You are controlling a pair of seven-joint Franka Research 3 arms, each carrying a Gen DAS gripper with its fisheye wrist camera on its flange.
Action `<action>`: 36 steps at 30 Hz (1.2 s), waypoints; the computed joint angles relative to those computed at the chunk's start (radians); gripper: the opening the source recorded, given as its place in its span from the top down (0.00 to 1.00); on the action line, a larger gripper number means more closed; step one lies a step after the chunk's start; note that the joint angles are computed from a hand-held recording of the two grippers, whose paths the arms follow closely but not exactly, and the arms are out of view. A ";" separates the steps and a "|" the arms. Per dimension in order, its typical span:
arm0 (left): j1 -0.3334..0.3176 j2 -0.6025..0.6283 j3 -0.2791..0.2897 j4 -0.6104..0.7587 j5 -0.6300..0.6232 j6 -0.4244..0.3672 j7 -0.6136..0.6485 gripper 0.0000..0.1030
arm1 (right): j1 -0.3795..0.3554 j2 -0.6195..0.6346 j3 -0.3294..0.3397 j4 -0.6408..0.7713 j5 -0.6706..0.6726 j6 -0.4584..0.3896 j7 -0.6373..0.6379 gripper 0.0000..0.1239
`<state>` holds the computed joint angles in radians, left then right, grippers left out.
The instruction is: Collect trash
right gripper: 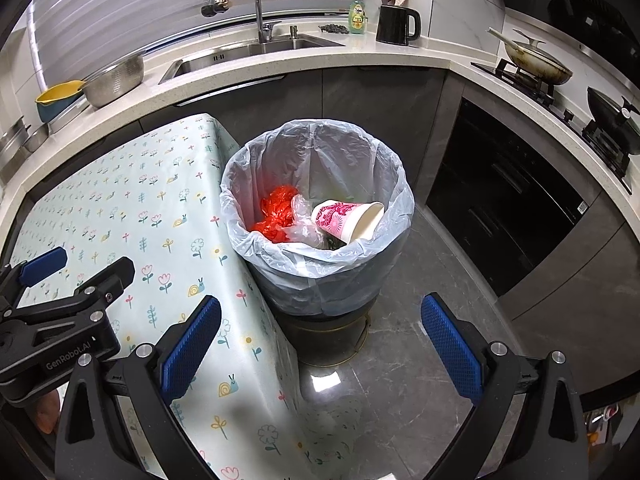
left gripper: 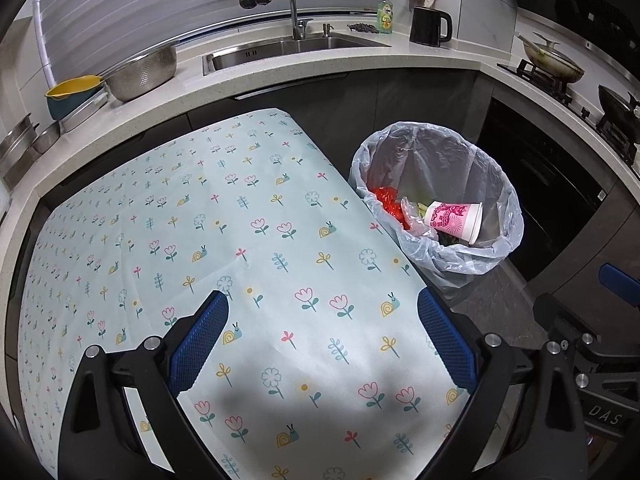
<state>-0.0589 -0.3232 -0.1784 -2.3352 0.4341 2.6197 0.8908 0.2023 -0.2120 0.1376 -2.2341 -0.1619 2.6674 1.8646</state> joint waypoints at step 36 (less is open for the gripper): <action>-0.024 0.011 0.019 -0.003 -0.074 -0.011 0.078 0.12 | -0.003 0.003 -0.004 -0.003 -0.003 0.001 0.003 0.22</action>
